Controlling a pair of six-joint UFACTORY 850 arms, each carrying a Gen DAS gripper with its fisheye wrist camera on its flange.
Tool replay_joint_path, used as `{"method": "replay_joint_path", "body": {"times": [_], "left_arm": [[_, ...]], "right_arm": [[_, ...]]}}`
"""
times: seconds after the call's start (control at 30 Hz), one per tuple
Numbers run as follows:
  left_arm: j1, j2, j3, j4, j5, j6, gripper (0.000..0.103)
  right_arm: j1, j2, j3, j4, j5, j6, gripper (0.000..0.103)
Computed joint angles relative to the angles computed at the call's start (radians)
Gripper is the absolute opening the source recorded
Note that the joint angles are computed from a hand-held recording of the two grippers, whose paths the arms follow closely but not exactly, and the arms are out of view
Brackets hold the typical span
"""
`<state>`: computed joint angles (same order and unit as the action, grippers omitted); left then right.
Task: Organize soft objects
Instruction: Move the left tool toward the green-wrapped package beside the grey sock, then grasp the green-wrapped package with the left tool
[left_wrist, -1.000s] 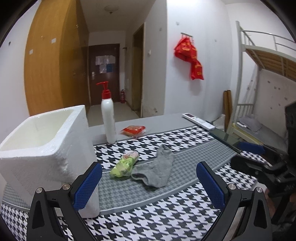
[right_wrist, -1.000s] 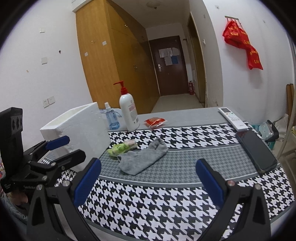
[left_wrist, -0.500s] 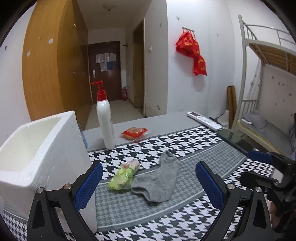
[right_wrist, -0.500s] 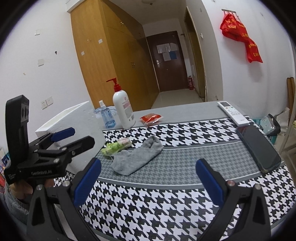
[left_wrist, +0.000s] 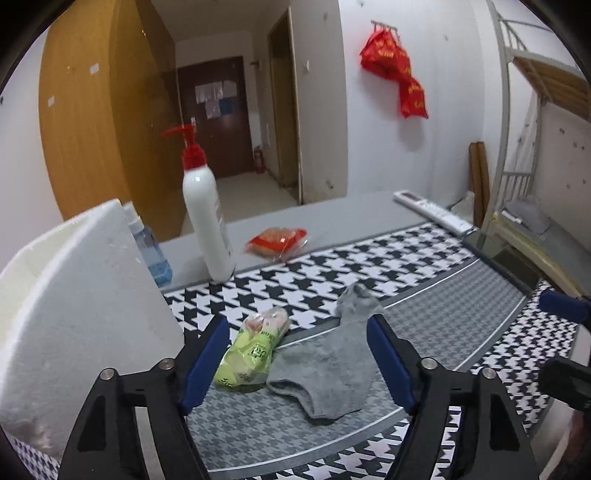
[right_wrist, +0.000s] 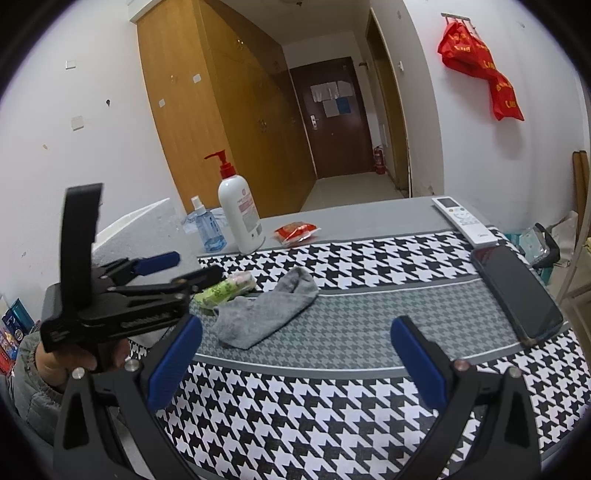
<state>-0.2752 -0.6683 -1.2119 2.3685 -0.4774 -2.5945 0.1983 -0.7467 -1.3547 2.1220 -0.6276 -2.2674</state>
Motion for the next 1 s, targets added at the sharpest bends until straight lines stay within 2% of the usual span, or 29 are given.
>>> {"method": "replay_joint_path", "body": {"times": [0.1, 0.2, 0.53, 0.6, 0.7, 0.83, 1.0], "left_arm": [[0.007, -0.031, -0.037, -0.082, 0.021, 0.071, 0.067], [0.017, -0.052, -0.063, -0.149, 0.040, 0.114, 0.063], [0.039, -0.089, -0.097, -0.208, 0.067, 0.173, 0.061], [0.037, -0.106, -0.115, -0.312, 0.054, 0.270, 0.056], [0.045, -0.119, -0.131, -0.374, 0.075, 0.329, 0.047], [0.056, -0.125, -0.134, -0.325, 0.111, 0.295, 0.047], [0.067, -0.138, -0.150, -0.353, 0.153, 0.324, 0.047]], "right_arm": [[0.002, -0.009, -0.014, -0.017, 0.006, 0.015, 0.103], [0.005, -0.014, -0.021, -0.034, 0.010, 0.026, 0.103], [0.018, -0.042, -0.072, -0.117, 0.044, 0.097, 0.103], [0.020, -0.049, -0.082, -0.136, 0.047, 0.114, 0.103], [0.024, -0.056, -0.093, -0.155, 0.051, 0.128, 0.103], [0.028, -0.065, -0.107, -0.169, 0.058, 0.141, 0.103], [0.031, -0.073, -0.126, -0.188, 0.070, 0.163, 0.103]]}}
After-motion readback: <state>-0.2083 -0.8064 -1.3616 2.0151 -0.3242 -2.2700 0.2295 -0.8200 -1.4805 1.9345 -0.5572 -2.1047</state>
